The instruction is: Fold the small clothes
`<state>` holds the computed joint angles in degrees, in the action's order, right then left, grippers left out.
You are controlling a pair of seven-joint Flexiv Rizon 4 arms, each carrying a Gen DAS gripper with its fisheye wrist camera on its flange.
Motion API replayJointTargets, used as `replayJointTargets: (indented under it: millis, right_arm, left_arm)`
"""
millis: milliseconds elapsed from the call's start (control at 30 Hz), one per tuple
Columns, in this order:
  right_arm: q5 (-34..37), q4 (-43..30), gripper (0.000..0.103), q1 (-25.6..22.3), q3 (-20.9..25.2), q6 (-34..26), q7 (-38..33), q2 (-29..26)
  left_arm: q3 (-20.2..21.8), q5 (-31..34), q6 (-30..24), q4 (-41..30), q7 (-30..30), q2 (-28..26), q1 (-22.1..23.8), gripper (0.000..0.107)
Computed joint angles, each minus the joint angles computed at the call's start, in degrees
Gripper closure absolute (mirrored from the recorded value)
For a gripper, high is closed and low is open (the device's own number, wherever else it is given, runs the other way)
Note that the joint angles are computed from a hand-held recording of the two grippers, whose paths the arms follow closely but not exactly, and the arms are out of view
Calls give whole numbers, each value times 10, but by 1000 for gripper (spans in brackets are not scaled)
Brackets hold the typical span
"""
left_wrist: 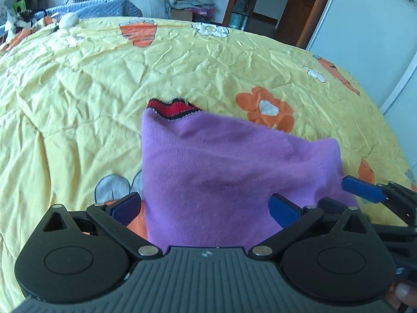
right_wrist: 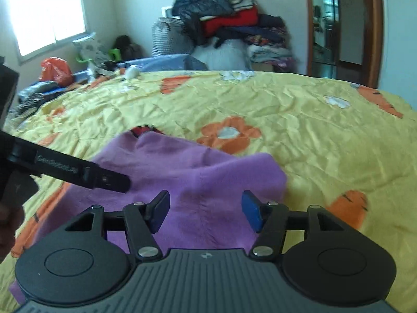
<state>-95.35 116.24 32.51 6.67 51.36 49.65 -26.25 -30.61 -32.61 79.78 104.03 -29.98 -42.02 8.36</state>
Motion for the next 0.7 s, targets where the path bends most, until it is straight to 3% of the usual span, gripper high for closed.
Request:
replayJointTargets:
  millis: [33,67,100,200,267,367,433,533,600,700]
  right_arm:
    - [34,-8,40,-6,15,-16,-43,-12]
    - [80,-12,18,4,14,-33,-83,-21]
    - [100,-5,4,16,0,-37,-86,-18]
    - [83,20,5,6,-11,-4,-14,1]
    - [107,21,5,30,-2,-58,-37,13]
    - [86,23,5,52,9,-87,-27,30]
    - [65,19,5,61,12,-83,-26,29]
    - [169,5,5,78,32,-116,-95,8]
    - [118,57,5,70,22,-77,13,43]
    - [43,129,5,41,33,-44,182,96]
  left_arm:
    - [3,2,2,-1,0,-1,-2,4]
    - [1,2,0,4,1,6,3,4]
    - [1,1,-4,9,0,11,6,4]
    - [-8,-4,1,23,7,22,17,4]
    - [-19,-9,9,35,17,29,27,4]
    - [-38,-14,16,53,29,39,45,4]
    - [-52,-25,-5,69,35,52,65,4]
    - [-63,-69,-96,83,50,72,104,4]
    - [-69,-111,-113,100,69,83,130,4]
    - [-46,-142,-200,97,69,91,158,4]
